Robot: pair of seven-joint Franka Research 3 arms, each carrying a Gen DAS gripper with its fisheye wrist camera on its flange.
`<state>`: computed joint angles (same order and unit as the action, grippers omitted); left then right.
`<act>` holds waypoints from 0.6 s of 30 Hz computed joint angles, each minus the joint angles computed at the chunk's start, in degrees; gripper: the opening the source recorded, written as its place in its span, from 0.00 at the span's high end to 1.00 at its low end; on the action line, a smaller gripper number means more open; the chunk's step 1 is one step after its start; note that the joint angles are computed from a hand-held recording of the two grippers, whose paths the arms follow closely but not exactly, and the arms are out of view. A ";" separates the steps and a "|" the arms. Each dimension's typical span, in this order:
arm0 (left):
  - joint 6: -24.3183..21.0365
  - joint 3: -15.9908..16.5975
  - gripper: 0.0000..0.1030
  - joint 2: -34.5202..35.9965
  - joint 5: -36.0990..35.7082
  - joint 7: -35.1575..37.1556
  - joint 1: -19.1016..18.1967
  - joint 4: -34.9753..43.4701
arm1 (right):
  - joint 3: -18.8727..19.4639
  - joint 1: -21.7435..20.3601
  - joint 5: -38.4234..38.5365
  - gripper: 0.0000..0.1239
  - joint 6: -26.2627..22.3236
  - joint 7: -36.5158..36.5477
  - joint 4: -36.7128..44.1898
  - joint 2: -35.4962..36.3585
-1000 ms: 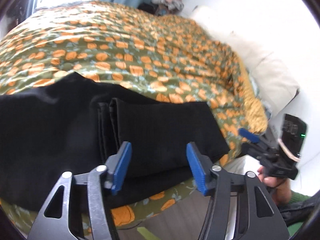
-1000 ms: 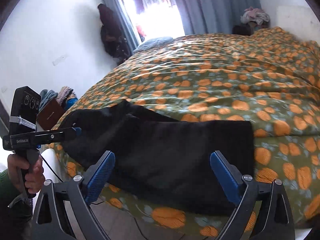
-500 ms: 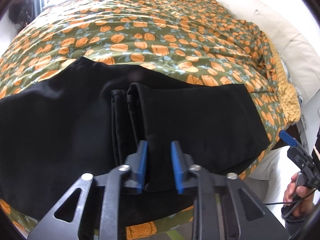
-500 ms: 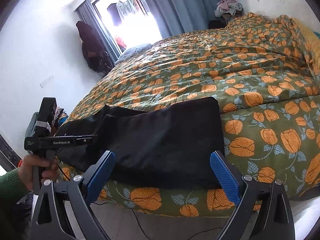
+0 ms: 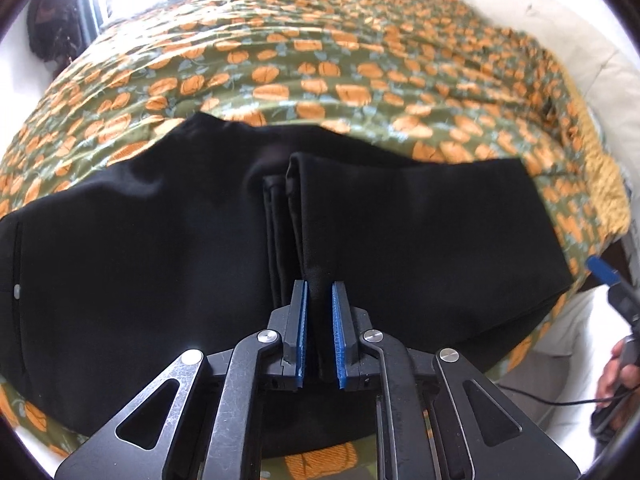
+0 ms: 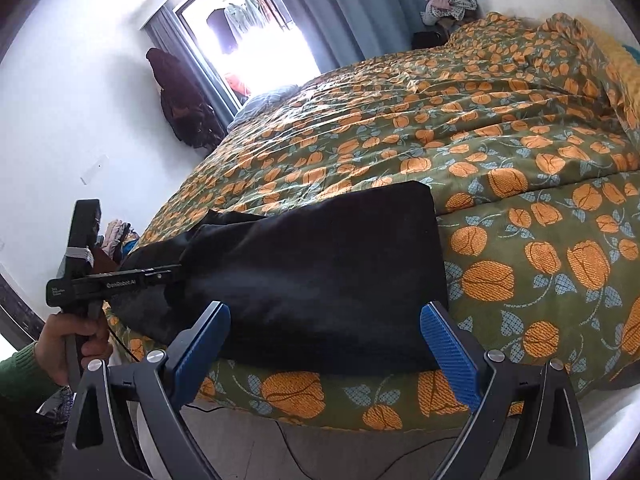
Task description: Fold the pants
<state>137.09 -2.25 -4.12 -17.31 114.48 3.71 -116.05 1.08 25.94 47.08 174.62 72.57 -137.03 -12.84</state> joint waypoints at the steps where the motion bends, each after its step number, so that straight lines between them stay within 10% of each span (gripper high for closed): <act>1: 0.77 -0.17 0.84 -0.05 0.56 -0.98 -0.01 -0.32 | -0.27 0.31 0.49 0.23 -0.17 -0.37 0.10 0.05; 6: 4.70 -0.32 0.39 -1.69 4.09 -5.13 0.14 -2.37 | -1.00 1.36 2.59 0.23 0.71 -2.09 -0.24 -0.53; 9: 2.87 0.03 0.43 -0.49 5.53 -6.60 0.07 -1.26 | -1.77 1.84 4.80 0.23 -0.25 -3.20 0.23 -0.15; 14: 1.59 -0.37 0.80 -0.39 4.46 -4.73 -0.26 -0.89 | -0.78 0.88 5.62 0.23 0.08 -3.58 0.26 -0.14; 18: 0.70 -0.75 0.69 0.29 7.74 -6.84 -0.38 -0.16 | -0.89 0.58 5.91 0.23 -0.07 -3.07 0.04 -0.22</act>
